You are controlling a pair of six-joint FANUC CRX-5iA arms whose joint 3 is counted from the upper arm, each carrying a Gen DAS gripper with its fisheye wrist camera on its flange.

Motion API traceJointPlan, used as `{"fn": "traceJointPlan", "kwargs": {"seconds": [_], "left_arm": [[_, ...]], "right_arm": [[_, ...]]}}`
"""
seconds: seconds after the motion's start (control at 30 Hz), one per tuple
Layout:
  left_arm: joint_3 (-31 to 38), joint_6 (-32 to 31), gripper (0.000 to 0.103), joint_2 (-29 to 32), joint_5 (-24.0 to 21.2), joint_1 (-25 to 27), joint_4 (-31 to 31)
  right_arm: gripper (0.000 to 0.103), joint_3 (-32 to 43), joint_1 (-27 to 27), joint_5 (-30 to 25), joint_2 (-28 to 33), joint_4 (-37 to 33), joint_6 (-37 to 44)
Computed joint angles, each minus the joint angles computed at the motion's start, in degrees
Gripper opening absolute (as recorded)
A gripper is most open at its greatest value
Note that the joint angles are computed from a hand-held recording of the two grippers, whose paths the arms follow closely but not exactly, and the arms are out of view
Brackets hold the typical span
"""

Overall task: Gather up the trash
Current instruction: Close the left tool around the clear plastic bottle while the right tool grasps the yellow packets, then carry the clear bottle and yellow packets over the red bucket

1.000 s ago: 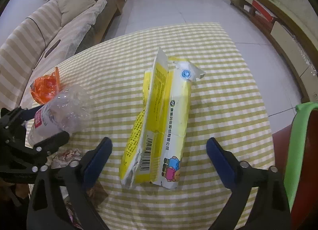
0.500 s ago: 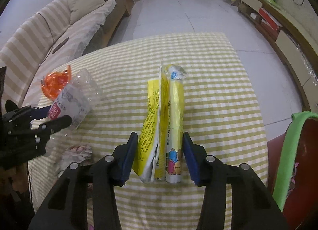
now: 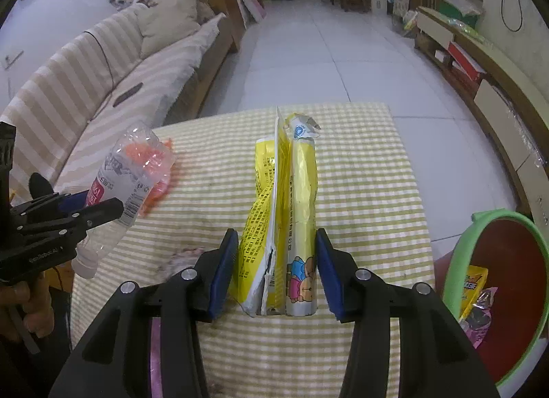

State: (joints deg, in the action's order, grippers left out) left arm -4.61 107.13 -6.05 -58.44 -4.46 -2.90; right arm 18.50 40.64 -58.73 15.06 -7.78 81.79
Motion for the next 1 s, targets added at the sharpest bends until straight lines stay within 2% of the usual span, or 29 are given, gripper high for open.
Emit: {"fn": "traceJointPlan", "kwargs": {"seconds": [0.13,0.47,1.0], "left_arm": [[0.63,2.6,0.049,-2.68,-1.44,-1.62,-2.06],[5.27,9.89,0.049,-3.18,-4.19,-7.97,-6.68],[13.41,13.06,0.049,1.67,-5.94,-16.8,-10.12]], "right_arm": [[0.045,-1.78,0.66,0.79,-2.88,0.3,-0.19],[0.045,-6.43,0.86,2.47,-9.62,1.07,-1.03],[0.045,-13.49,-1.83,4.91,-18.24,3.77,-3.16]]}}
